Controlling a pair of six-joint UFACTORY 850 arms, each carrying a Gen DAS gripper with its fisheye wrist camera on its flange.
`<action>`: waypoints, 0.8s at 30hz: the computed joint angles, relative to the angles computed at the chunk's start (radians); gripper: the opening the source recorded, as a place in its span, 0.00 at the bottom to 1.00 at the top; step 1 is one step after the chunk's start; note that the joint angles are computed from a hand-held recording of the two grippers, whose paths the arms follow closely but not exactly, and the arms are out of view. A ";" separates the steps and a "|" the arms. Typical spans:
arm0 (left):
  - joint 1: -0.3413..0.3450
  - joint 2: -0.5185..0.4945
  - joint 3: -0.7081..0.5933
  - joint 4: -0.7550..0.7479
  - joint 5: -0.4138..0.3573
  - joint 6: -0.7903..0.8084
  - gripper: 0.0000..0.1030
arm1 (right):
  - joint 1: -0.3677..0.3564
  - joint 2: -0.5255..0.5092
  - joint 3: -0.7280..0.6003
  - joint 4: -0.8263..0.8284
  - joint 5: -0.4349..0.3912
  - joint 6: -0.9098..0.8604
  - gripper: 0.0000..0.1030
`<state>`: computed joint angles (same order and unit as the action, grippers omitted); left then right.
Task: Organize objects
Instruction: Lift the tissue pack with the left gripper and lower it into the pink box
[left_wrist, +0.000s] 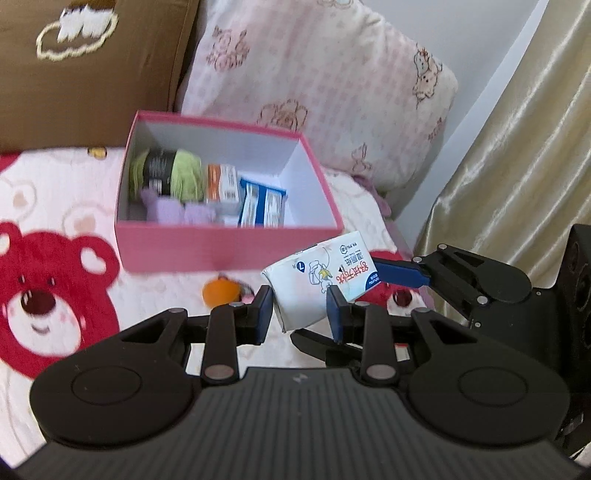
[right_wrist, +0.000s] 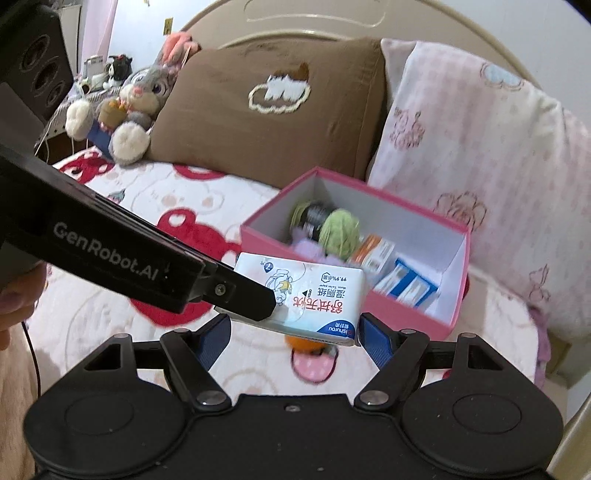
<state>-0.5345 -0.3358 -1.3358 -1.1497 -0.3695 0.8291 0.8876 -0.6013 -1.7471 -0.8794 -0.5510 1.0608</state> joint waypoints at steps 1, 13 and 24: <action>0.004 -0.010 -0.022 0.023 -0.008 -0.028 0.28 | -0.006 -0.007 -0.018 0.007 -0.003 -0.014 0.78; 0.043 -0.274 -0.421 0.386 -0.126 -0.444 0.28 | -0.112 -0.174 -0.310 0.257 -0.009 -0.275 0.75; 0.045 -0.555 -0.752 0.615 -0.222 -0.739 0.28 | -0.222 -0.451 -0.687 0.654 -0.177 -0.550 0.58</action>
